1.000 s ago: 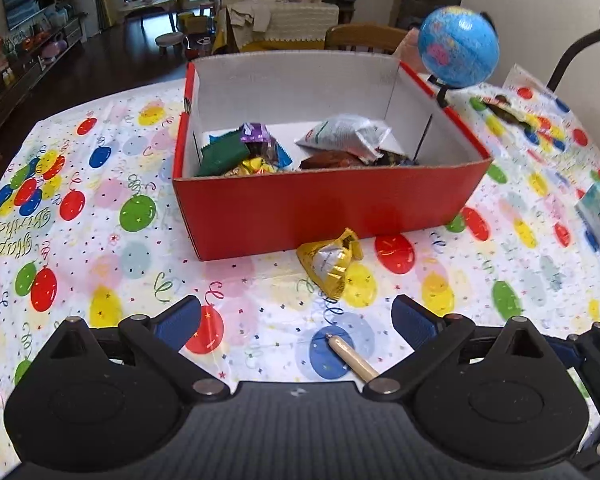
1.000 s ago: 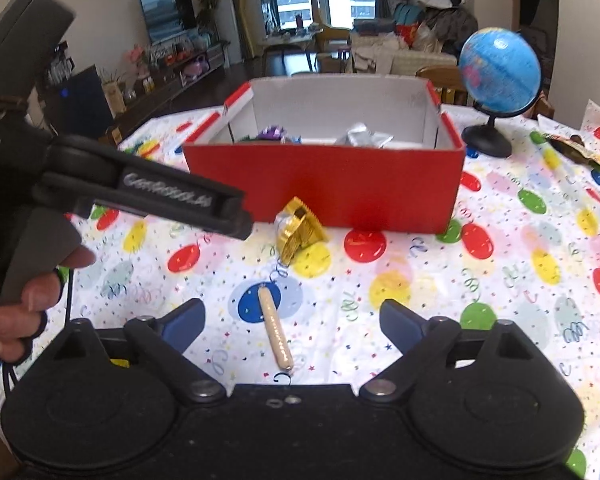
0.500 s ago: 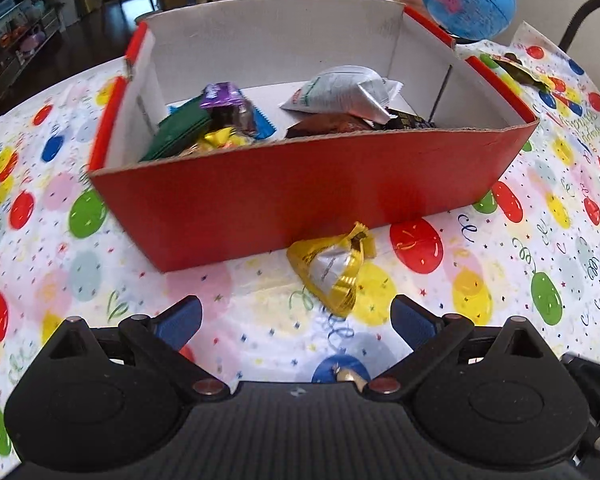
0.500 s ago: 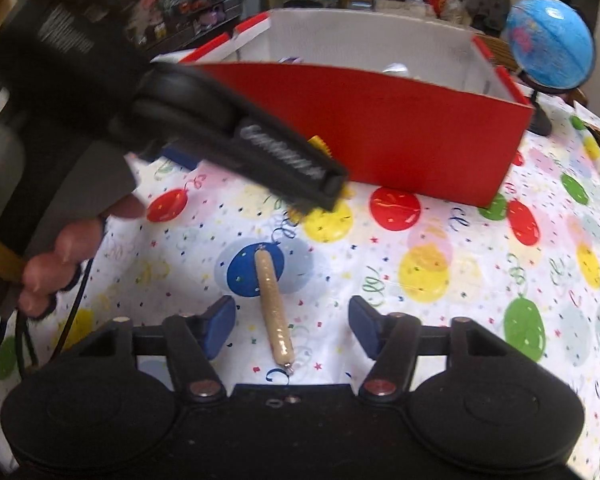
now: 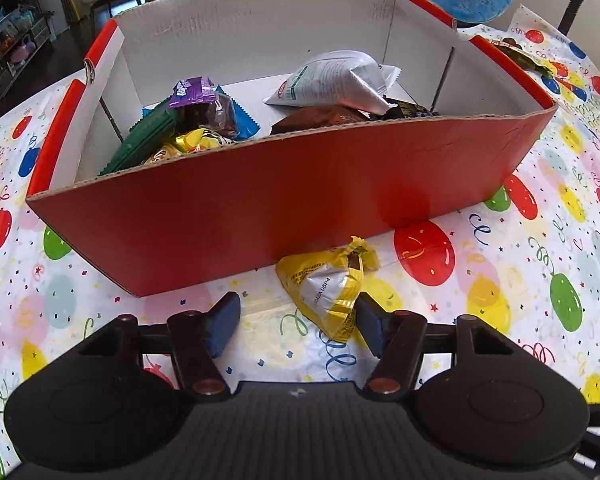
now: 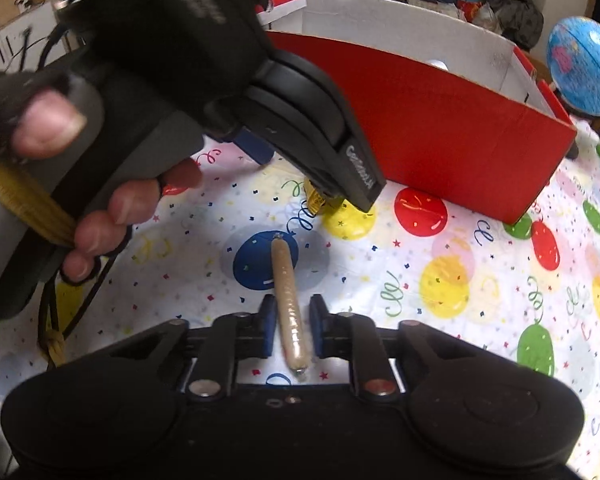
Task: Organize snacks
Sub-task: 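Grasp the tan sausage stick with the right gripper while the left grasps the yellow packet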
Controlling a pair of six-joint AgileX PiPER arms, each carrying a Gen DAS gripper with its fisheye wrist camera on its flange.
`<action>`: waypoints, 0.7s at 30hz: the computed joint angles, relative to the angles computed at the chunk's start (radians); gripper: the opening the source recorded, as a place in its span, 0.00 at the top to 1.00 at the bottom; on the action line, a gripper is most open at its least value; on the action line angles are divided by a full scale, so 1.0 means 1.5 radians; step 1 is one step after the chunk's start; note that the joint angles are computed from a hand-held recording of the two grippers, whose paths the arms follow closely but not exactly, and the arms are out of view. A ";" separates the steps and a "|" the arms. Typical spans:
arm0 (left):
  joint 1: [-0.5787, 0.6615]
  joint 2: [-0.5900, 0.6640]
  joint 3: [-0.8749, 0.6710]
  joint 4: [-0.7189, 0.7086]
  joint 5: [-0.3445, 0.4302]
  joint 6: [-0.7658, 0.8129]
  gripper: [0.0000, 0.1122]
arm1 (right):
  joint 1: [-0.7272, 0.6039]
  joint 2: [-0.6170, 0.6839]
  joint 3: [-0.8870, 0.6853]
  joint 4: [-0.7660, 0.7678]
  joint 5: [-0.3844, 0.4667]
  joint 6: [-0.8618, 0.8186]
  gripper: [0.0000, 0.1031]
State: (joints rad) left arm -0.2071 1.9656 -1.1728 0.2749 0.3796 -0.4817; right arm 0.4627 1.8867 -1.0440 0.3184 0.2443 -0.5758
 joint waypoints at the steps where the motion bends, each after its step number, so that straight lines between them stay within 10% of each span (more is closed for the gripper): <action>1: 0.002 0.002 -0.001 -0.004 -0.001 0.002 0.44 | 0.002 -0.002 0.002 -0.011 -0.001 0.012 0.88; 6: 0.003 0.001 0.000 -0.016 -0.013 0.012 0.67 | 0.006 -0.012 0.011 -0.076 -0.006 0.097 0.90; 21: -0.003 -0.068 0.044 -0.010 0.001 -0.063 0.79 | -0.059 -0.114 0.096 -0.133 -0.027 0.244 0.90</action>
